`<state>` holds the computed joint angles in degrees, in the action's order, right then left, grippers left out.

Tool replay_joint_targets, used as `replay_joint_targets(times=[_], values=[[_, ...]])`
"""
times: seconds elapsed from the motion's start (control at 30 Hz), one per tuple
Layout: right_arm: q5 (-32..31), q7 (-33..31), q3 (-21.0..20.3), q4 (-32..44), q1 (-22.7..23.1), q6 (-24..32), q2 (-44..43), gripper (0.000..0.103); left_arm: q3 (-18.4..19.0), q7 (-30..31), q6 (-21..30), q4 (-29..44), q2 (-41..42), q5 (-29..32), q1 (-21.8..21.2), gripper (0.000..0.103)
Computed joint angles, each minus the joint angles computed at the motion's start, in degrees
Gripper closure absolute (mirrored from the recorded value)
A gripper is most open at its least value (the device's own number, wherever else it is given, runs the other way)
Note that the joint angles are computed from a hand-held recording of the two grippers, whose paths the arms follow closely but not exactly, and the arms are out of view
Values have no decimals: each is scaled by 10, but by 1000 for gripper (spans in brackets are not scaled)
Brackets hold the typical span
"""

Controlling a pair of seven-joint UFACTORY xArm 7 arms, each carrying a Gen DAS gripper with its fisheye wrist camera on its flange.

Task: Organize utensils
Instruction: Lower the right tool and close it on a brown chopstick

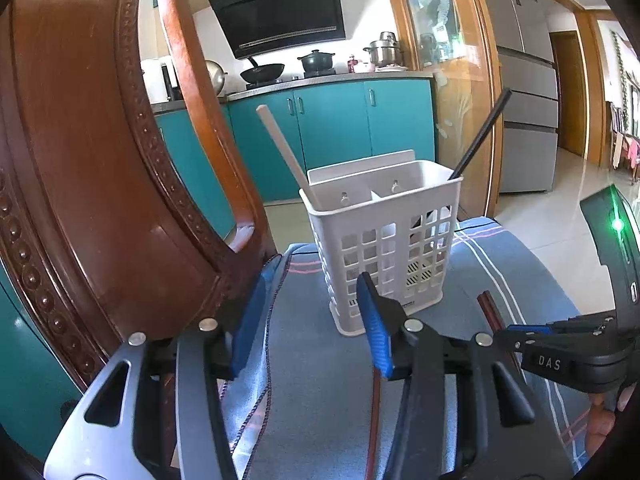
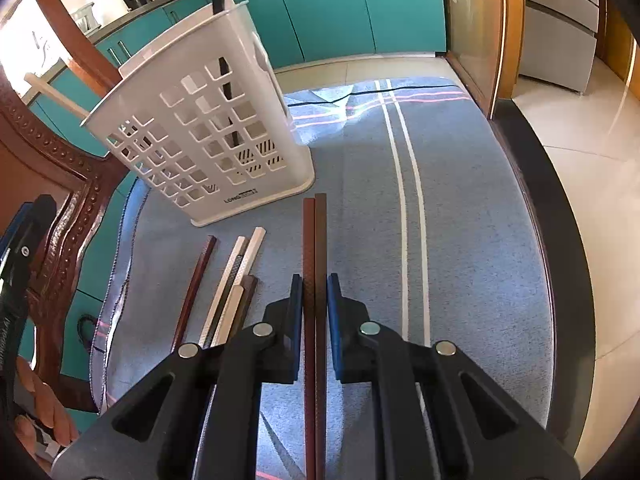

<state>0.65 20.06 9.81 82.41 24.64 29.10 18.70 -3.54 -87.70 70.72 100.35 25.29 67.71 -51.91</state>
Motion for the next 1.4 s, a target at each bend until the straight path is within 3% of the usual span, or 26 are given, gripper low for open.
replay_joint_targets(times=[0.6,0.83,0.97,1.07,1.2,1.4], values=[[-24,23,-12,-11,7,-9,-11,90,-4,7,4,-4,-5,-4,0,47],[-65,49,-20,4,14,22,2,90,-15,5,-18,-28,-19,-78,33,46],[-140,98,-46,31,46,69,25,90,-21,-2,-21,-35,-18,-133,45,45],[-131,81,-31,28,35,56,25,90,-24,2,-23,-34,-12,-166,48,44],[-155,89,-38,23,45,44,25,90,-21,22,-28,-31,-7,-174,44,39],[-205,118,-53,55,72,87,46,89,-18,40,-42,-37,-9,-186,49,37]])
